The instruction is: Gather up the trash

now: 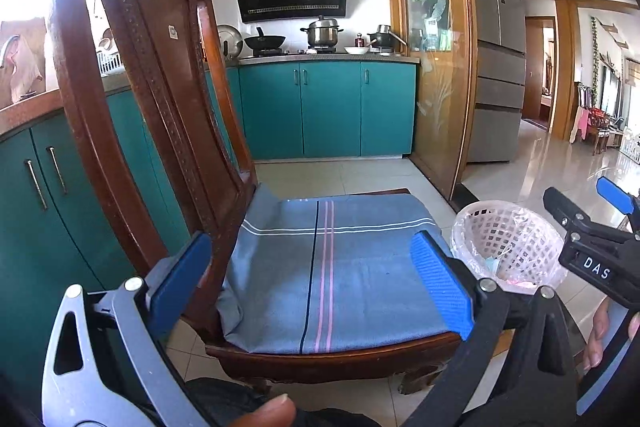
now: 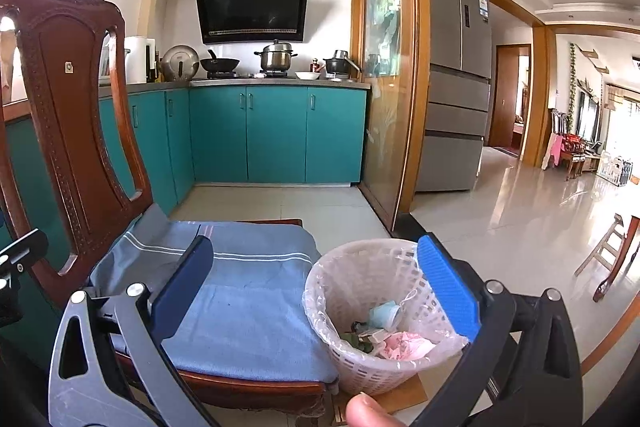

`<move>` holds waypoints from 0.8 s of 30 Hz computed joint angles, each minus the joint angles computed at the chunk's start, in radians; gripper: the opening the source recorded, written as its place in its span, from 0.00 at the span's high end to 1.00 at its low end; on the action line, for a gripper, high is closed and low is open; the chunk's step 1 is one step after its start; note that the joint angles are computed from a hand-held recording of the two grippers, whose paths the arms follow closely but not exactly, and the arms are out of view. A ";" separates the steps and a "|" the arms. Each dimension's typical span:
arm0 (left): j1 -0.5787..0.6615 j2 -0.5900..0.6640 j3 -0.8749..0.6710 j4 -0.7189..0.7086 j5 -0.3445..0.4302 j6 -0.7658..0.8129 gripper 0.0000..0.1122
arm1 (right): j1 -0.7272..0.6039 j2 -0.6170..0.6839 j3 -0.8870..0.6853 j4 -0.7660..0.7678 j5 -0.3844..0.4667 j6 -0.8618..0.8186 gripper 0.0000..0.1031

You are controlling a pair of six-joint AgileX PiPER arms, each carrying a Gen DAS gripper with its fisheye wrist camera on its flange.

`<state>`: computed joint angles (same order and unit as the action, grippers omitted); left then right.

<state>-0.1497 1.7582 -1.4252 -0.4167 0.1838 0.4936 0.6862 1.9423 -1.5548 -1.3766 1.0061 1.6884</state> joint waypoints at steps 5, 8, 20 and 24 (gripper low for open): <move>0.007 -0.003 0.003 -0.058 0.002 0.053 0.11 | 0.012 0.014 -0.019 0.003 0.021 -0.031 0.03; 0.005 -0.001 0.000 -0.028 -0.001 0.019 0.11 | 0.020 0.015 -0.025 -0.007 0.037 -0.033 0.03; -0.003 0.021 -0.017 0.000 0.000 -0.006 0.11 | 0.016 -0.001 0.005 -0.010 0.040 -0.001 0.03; -0.011 0.024 -0.019 0.046 -0.002 -0.053 0.11 | 0.014 -0.009 0.021 -0.012 0.037 0.011 0.03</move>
<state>-0.1607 1.7821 -1.4440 -0.3710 0.1818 0.4406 0.7004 1.9334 -1.5339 -1.3882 1.0431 1.6997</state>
